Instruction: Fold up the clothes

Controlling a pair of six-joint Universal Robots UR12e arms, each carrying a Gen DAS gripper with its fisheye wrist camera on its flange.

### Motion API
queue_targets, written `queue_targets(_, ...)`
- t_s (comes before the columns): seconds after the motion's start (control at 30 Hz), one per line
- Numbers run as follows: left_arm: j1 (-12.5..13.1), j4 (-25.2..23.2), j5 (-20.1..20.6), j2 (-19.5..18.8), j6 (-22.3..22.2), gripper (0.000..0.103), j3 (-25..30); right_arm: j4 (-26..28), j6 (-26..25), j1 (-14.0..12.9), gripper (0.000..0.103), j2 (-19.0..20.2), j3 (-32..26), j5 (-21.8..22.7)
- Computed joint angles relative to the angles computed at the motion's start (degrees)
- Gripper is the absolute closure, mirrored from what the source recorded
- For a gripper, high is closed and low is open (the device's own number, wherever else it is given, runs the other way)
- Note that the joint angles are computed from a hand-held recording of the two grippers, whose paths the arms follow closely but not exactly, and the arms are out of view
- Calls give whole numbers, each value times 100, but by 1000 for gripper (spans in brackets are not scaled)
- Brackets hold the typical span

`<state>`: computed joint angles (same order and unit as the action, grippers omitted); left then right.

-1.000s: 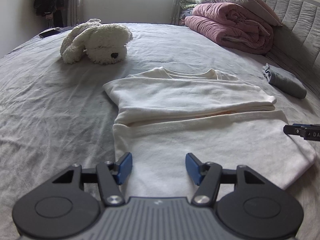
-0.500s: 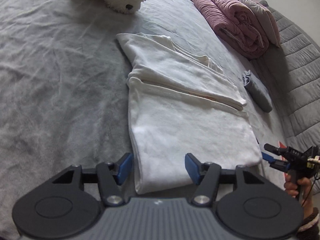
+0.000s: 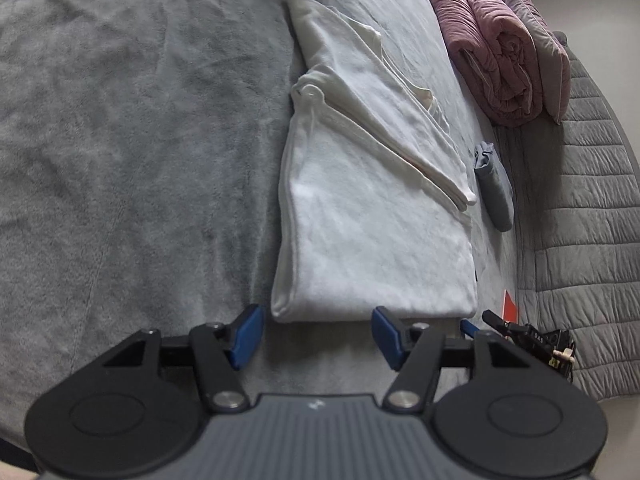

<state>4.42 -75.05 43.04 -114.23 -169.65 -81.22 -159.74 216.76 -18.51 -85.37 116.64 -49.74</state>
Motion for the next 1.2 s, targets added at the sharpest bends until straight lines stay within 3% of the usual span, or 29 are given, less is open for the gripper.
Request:
queue_targets(0.1, 35, 49, -212, -22, -255, 38, -54, -134, 121, 12, 47, 62, -14, 21)
queue_targets(0.23, 30, 200, -550, -40, -316, 20, -146, -482, 422, 68, 47, 223, -56, 53)
queue_targets(0.4, -5, 789, -497, 47, -533, 20, -351, -750, 540, 152, 47, 379, -144, 43)
queue_targets(0.47, 9, 1035, -542, 49, -773, 25, -420, -794, 556, 165, 47, 427, -183, 60)
queue_targets(0.53, 9, 1441, -505, 49, -1255, 43, -509, -821, 595, 157, 48, 449, -193, 97)
queue_targets(0.8, -80, 2128, -471, 3, -1753, 55, -598, -905, 622, 193, 49, 557, -289, 96)
queue_targets(0.87, -86, 2063, -449, -5, -1751, 66, -576, -989, 747, 187, 53, 588, -284, 101)
queue_targets(0.9, -79, 1911, -445, -21, -1717, 80, -540, -1010, 800, 191, 56, 609, -295, 97)
queue_targets(0.93, -74, 1809, -471, -34, -1723, 86, -523, -1025, 851, 196, 61, 630, -309, 92)
queue_targets(1.0, -74, 1713, -497, -45, -1715, 88, -504, -1010, 886, 214, 67, 666, -350, 80)
queue_targets(1.1, -62, 1921, -598, -22, -1805, 91, -577, -986, 969, 227, 87, 715, -390, 121)
queue_targets(1.2, -40, 2375, -767, 22, -2046, 93, -730, -1186, 1174, 217, 91, 732, -369, 118)
